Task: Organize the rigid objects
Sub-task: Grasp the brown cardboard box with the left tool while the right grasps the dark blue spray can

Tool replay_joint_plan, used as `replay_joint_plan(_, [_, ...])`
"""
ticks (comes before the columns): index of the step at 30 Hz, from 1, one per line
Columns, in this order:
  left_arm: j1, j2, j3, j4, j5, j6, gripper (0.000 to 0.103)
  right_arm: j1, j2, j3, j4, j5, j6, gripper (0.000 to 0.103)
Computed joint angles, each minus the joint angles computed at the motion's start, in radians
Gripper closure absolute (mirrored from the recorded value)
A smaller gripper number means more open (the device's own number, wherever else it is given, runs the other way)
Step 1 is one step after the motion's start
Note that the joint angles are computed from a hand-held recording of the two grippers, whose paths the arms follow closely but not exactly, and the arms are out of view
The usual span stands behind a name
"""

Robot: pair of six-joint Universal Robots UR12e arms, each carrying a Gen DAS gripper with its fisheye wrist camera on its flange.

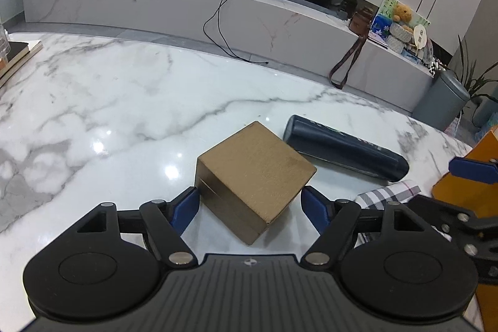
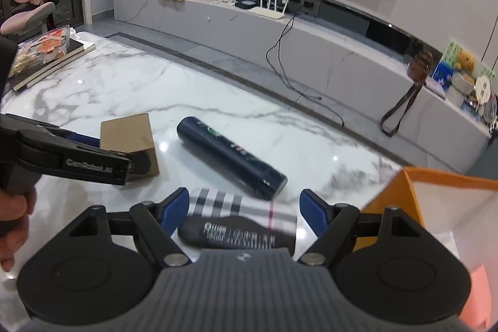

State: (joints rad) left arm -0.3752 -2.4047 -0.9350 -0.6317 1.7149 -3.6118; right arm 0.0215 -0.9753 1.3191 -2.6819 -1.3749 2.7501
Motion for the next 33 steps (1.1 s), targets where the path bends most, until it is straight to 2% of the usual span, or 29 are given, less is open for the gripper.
replay_joint_plan(7, [0.010, 0.009, -0.013, 0.002, 0.021, 0.019, 0.016, 0.021, 0.047, -0.042, -0.022, -0.049, -0.022, 0.022])
replay_joint_plan(13, [0.034, 0.052, -0.078, 0.004, 0.017, -0.055, 0.016, 0.030, 0.071, -0.074, -0.012, -0.056, -0.001, 0.021])
replay_joint_plan(15, [0.037, 0.063, -0.096, 0.011, 0.014, -0.058, 0.016, 0.033, 0.078, -0.085, -0.005, -0.057, -0.003, 0.021])
replay_joint_plan(18, [0.043, 0.062, -0.095, 0.029, 0.000, 0.024, 0.016, 0.037, 0.091, -0.103, 0.002, -0.055, 0.002, 0.020])
replay_joint_plan(21, [0.052, 0.047, -0.077, 0.050, -0.035, 0.209, 0.014, 0.042, 0.099, -0.110, -0.001, -0.058, -0.001, 0.020])
replay_joint_plan(23, [0.051, 0.033, -0.057, 0.042, -0.025, 0.289, 0.011, 0.043, 0.098, -0.105, -0.007, -0.051, -0.012, 0.020])
replay_joint_plan(25, [0.054, 0.026, -0.052, 0.052, -0.030, 0.305, 0.011, 0.043, 0.097, -0.102, -0.008, -0.055, -0.026, 0.020])
replay_joint_plan(30, [0.064, 0.016, -0.039, 0.070, -0.093, 0.261, 0.011, 0.039, 0.109, -0.125, 0.017, -0.054, -0.051, 0.017])
replay_joint_plan(33, [0.065, 0.003, -0.012, 0.044, -0.110, 0.251, 0.012, 0.035, 0.120, -0.149, 0.048, -0.037, -0.108, 0.017])
